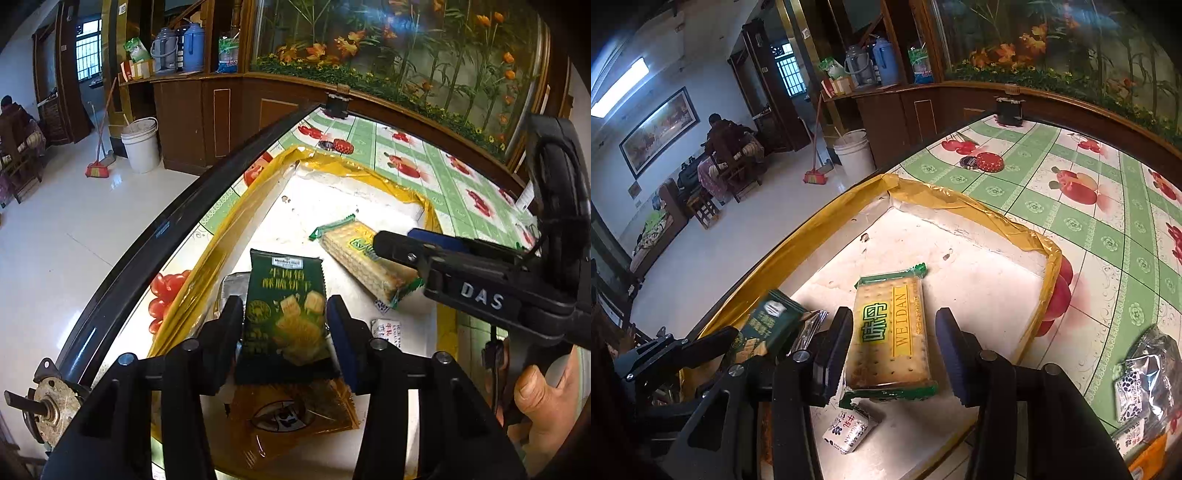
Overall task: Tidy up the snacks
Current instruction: 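Carry both packs over the tray and open both tools to drop them, then move both tools back toward the snack pile, then grasp the orange pastry bag with the left tool while the right tool grasps the tan biscuit pack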
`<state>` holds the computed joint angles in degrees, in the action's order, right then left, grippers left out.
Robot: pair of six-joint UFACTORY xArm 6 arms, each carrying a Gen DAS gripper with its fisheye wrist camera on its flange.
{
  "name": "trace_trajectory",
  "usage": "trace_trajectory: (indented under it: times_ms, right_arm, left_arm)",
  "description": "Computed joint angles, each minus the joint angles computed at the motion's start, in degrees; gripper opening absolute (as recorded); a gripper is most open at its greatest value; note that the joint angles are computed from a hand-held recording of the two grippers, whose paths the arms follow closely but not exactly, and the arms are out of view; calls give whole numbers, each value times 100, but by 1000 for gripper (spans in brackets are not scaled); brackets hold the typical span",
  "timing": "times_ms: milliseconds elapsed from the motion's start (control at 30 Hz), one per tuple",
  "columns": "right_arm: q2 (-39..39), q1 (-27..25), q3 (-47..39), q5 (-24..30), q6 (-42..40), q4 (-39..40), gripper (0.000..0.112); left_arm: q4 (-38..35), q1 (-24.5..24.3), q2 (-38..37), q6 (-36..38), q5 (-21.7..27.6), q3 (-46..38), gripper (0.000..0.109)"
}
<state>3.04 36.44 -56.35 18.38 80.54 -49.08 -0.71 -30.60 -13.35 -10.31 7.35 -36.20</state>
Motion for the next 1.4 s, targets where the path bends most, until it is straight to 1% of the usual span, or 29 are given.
trace_trajectory:
  times_ms: [33, 67, 100, 133, 167, 233, 300, 367, 467, 567, 600, 667, 733, 833, 867, 967, 1000, 1033, 1100, 1167, 1200, 1267, 1300, 1367, 1400]
  right_arm:
    - [-152, 23, 109, 37, 202, -183, 51]
    - [-290, 48, 208, 92, 386, -350, 58]
    - [-481, 79, 352, 161, 596, -514, 66]
    - [-648, 100, 484, 208, 746, -627, 70]
    - [-892, 150, 671, 323, 985, -828, 75]
    - [-1404, 286, 1061, 642, 1340, -1027, 78]
    - [-1987, 427, 1522, 923, 1690, -1156, 84]
    - [-2645, 605, 2024, 1300, 2005, -1204, 84]
    - [-3749, 870, 2833, 1884, 2299, -1024, 85]
    - [-4854, 1166, 3520, 2597, 2256, -585, 85]
    - [-5210, 1332, 3706, 2902, 2284, -494, 85]
    - [-5952, 1777, 4043, 3685, 2362, -290, 87]
    - [-6524, 2143, 4290, 4257, 2430, -106, 89]
    - [-7181, 2643, 4560, 4985, 2577, 67, 89]
    - [-7378, 2830, 4627, 5259, 2638, 120, 90]
    - [-7835, 3324, 4785, 5873, 2836, 176, 90]
    - [-7917, 3442, 4804, 6050, 2876, 190, 90]
    - [-7975, 3515, 4815, 6167, 2883, 204, 90]
    - [-8034, 3811, 4821, 6466, 3010, 182, 90]
    - [-8059, 3890, 4829, 6587, 2977, 182, 90]
    - [-8062, 3883, 4838, 6588, 2941, 180, 90]
    - [-8073, 3722, 4863, 6509, 2712, 251, 90]
    - [-8098, 3625, 4886, 6439, 2596, 284, 90]
    - [-8229, 3342, 4974, 6278, 2263, 361, 89]
    - [-8261, 3155, 5010, 6153, 2065, 414, 88]
  left_arm:
    - [-23, -16, -32, 26, -22, 12, 53]
    - [126, -20, -72, -88, -39, 26, 62]
    - [464, -8, -115, -373, -57, 40, 68]
    - [793, 4, -151, -670, -70, 52, 77]
    - [950, -12, -206, -830, -94, 79, 79]
    - [948, -88, -256, -892, -55, 72, 79]
    - [921, -212, -275, -946, 75, 16, 79]
    - [733, -411, -289, -777, 86, -6, 79]
    - [950, -689, -266, -904, 176, -90, 79]
    - [1227, -998, -207, -1101, 280, -215, 80]
    - [1419, -1095, -184, -1253, 319, -259, 81]
    - [1726, -1281, -113, -1494, 367, -363, 83]
    - [1864, -1469, -51, -1609, 440, -449, 83]
    - [1675, -1778, 102, -1413, 477, -576, 83]
    - [1538, -1878, 150, -1273, 476, -611, 83]
    - [783, -2183, 312, -585, 571, -746, 83]
    - [827, -2232, 374, -646, 630, -805, 83]
    - [997, -2270, 430, -820, 694, -862, 82]
    - [1011, -2320, 501, -861, 716, -910, 82]
    - [987, -2355, 577, -850, 709, -962, 82]
    - [835, -2377, 613, -726, 690, -985, 82]
    - [283, -2461, 691, -241, 657, -1036, 82]
    - [-143, -2532, 734, 143, 651, -1072, 82]
    - [-597, -2659, 847, 548, 698, -1181, 82]
    - [-669, -2711, 915, 597, 745, -1252, 82]
